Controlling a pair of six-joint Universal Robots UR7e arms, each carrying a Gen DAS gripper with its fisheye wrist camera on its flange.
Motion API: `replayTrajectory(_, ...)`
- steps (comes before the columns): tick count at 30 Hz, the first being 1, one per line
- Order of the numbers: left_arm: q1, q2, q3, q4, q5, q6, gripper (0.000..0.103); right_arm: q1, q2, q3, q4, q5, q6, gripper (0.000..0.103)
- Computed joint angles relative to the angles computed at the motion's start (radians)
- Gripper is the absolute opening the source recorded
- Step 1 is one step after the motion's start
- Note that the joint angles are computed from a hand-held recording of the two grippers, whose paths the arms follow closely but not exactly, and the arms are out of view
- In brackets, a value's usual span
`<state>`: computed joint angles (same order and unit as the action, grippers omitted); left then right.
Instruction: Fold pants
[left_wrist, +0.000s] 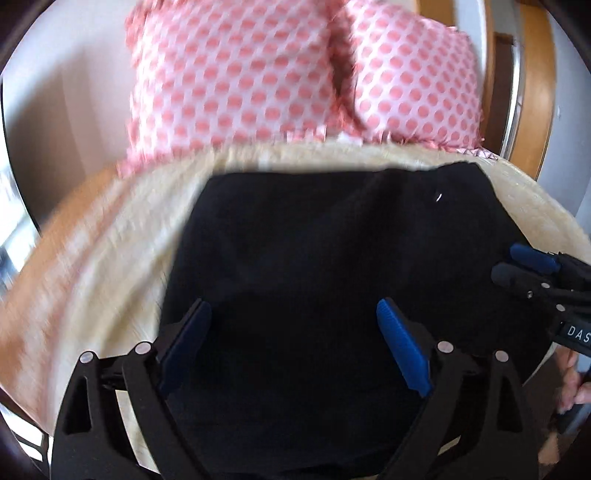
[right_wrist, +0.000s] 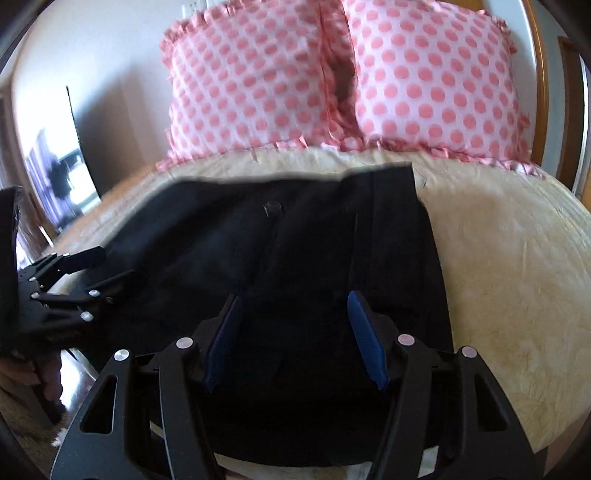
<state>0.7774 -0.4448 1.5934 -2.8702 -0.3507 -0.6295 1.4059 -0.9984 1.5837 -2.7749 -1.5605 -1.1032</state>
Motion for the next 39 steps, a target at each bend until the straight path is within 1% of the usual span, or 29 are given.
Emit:
replayTrajectory(1, -0.006, 0.010, 0.010, -0.062, 0.012, 0.042, 0.091, 0.001, -0.003, 0.009, -0.010, -0.006, -0.002, 0.061)
replayTrajectory(2, -0.008, 0.016, 0.013, -0.083, 0.017, 0.065, 0.091, -0.002, -0.005, 0.015, -0.013, -0.006, -0.001, 0.061)
replayTrajectory(5, -0.012, 0.019, 0.016, -0.079, 0.025, 0.057, 0.091, -0.002, -0.002, 0.022, -0.034, -0.013, -0.013, 0.062)
replayTrajectory(7, -0.012, 0.016, 0.013, -0.053, 0.025, 0.046, 0.092, 0.002, -0.003, 0.028, -0.045, -0.024, -0.029, 0.063)
replayTrajectory(9, -0.010, 0.007, 0.005, 0.008, 0.025, 0.004, 0.093, 0.010, -0.005, 0.019, -0.021, -0.038, -0.025, 0.064)
replayTrajectory(10, -0.010, 0.004, 0.002, 0.038, 0.028, -0.018, 0.096, 0.013, -0.007, 0.014, -0.010, -0.037, -0.014, 0.067)
replayTrajectory(11, -0.009, 0.001, -0.001, 0.060, 0.033, -0.033, 0.096, 0.015, -0.008, 0.010, -0.012, -0.032, -0.001, 0.067)
replayTrajectory(12, -0.010, -0.001, -0.005, 0.093, 0.041, -0.061, 0.097, 0.016, -0.013, 0.014, -0.027, -0.016, 0.012, 0.068)
replayTrajectory(14, -0.012, -0.004, -0.011, 0.150, 0.054, -0.106, 0.099, 0.019, -0.016, 0.025, -0.064, -0.003, 0.008, 0.074)
replayTrajectory(15, -0.014, -0.006, -0.012, 0.178, 0.060, -0.134, 0.100, 0.025, -0.014, 0.035, -0.089, -0.014, -0.011, 0.078)
replayTrajectory(17, -0.015, -0.008, -0.010, 0.207, 0.069, -0.169, 0.101, 0.034, -0.001, 0.050, -0.131, -0.058, -0.050, 0.079)
replayTrajectory(18, -0.018, -0.007, -0.008, 0.225, 0.080, -0.195, 0.101, 0.040, 0.020, 0.055, -0.166, -0.114, -0.076, 0.080)
replayTrajectory(19, -0.020, -0.006, -0.009, 0.255, 0.093, -0.227, 0.101, 0.040, 0.029, 0.067, -0.207, -0.128, -0.098, 0.081)
replayTrajectory(21, -0.026, -0.006, -0.011, 0.341, 0.123, -0.314, 0.101, 0.042, 0.029, 0.070, -0.217, -0.131, -0.107, 0.082)
replayTrajectory(22, -0.027, -0.007, -0.008, 0.350, 0.130, -0.329, 0.101, 0.047, 0.028, 0.056, -0.185, -0.143, -0.093, 0.082)
replayTrajectory(23, -0.028, -0.007, -0.005, 0.355, 0.136, -0.346, 0.101, 0.047, 0.024, 0.043, -0.147, -0.139, -0.078, 0.082)
replayTrajectory(24, -0.029, -0.007, 0.000, 0.350, 0.141, -0.354, 0.101, 0.043, 0.012, 0.020, -0.083, -0.108, -0.049, 0.082)
replayTrajectory(25, -0.030, -0.007, 0.004, 0.344, 0.143, -0.353, 0.101, 0.039, 0.007, 0.004, -0.056, -0.086, -0.026, 0.082)
replayTrajectory(26, -0.031, -0.006, 0.009, 0.323, 0.146, -0.337, 0.101, 0.035, 0.004, -0.028, -0.020, -0.057, 0.018, 0.082)
replayTrajectory(27, -0.031, -0.005, 0.013, 0.305, 0.147, -0.324, 0.101, 0.033, 0.005, -0.052, 0.005, -0.044, 0.050, 0.082)
replayTrajectory(28, -0.032, -0.003, 0.015, 0.289, 0.149, -0.312, 0.101, 0.032, 0.011, -0.088, 0.034, -0.036, 0.091, 0.082)
replayTrajectory(29, -0.032, -0.002, 0.017, 0.278, 0.150, -0.304, 0.101, 0.033, 0.011, -0.092, 0.043, -0.038, 0.095, 0.082)
replayTrajectory(30, -0.032, 0.001, 0.019, 0.261, 0.154, -0.291, 0.101, 0.031, 0.025, -0.138, 0.064, -0.035, 0.140, 0.082)
replayTrajectory(31, -0.032, 0.004, 0.022, 0.241, 0.158, -0.276, 0.101, 0.033, 0.055, -0.215, 0.109, -0.053, 0.198, 0.082)
replayTrajectory(32, -0.033, 0.007, 0.024, 0.216, 0.161, -0.258, 0.101, 0.037, 0.078, -0.267, 0.145, -0.072, 0.226, 0.082)
replayTrajectory(35, -0.035, 0.016, 0.031, 0.153, 0.164, -0.211, 0.101, 0.044, 0.133, -0.395, 0.270, -0.095, 0.292, 0.082)
replayTrajectory(39, -0.040, 0.027, 0.044, 0.056, 0.164, -0.143, 0.101, 0.054, 0.190, -0.493, 0.331, -0.124, 0.321, 0.082)
